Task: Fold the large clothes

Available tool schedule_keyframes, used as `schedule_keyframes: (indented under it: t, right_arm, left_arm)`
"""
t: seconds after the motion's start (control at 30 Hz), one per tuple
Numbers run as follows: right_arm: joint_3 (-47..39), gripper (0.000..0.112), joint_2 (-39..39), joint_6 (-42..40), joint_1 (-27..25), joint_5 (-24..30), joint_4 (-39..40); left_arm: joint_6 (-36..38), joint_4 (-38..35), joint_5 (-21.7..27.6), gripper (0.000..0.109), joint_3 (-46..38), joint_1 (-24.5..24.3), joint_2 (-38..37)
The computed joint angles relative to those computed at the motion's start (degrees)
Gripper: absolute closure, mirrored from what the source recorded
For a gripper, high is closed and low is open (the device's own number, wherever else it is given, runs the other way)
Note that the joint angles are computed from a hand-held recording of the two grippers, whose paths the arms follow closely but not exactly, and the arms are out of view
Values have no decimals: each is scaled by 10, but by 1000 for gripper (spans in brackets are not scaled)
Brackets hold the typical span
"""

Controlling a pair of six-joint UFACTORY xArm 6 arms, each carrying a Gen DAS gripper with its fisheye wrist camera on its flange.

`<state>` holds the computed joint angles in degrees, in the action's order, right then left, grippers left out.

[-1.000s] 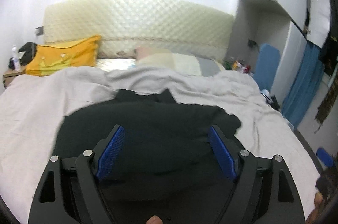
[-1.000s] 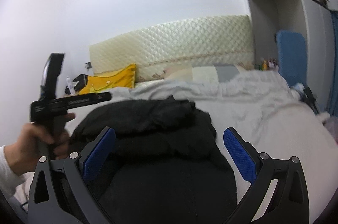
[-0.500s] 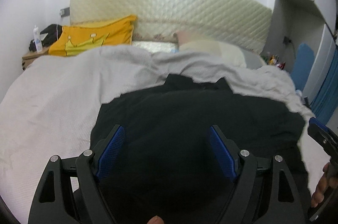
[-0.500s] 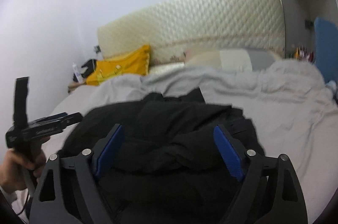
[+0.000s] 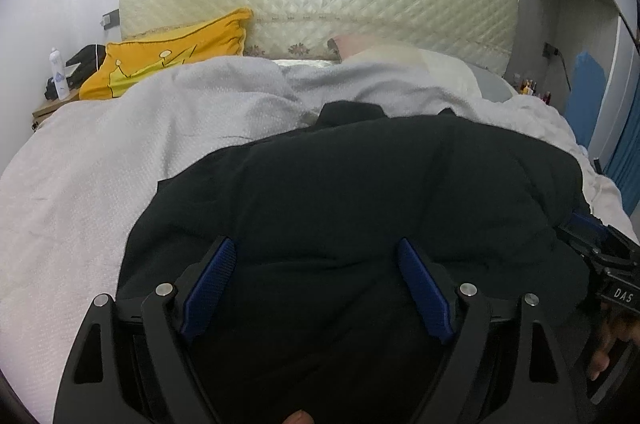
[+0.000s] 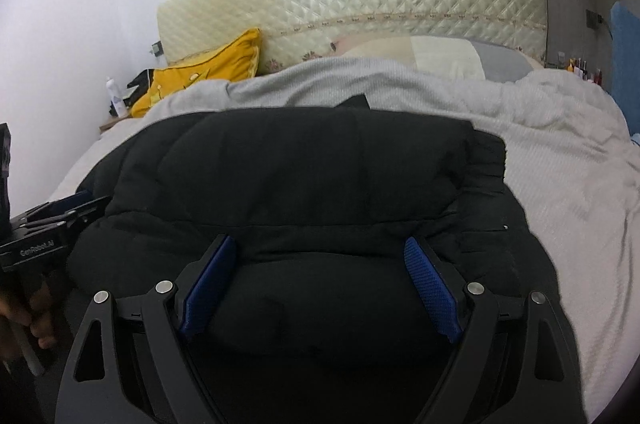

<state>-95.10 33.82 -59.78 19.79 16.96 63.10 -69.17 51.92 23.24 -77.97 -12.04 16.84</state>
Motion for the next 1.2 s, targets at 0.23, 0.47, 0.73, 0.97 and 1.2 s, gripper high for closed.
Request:
schedule_keyframes:
  t: [0.23,0.47,0.73,0.97,1.2]
  right_arm:
    - [-12,27,11,109,-7,32,-105]
    - [65,27,-85,8,-51,73,92]
    - [54,23,-55,178,-84,60,-4]
    - [12,83,-29,164,-66,102,-47]
    - [94,100,-107,40,-47,19,35]
  left_arm:
    - [4,-3,28,23,8,-11,-21]
    - [-63,29,52,23,129,-42,-164]
    - [-19,-22,135,23,199,-115,-285]
    - [-72,-16,130,23,225,-133,-315]
    - [-74,-20,119,23,227,-132,-309]
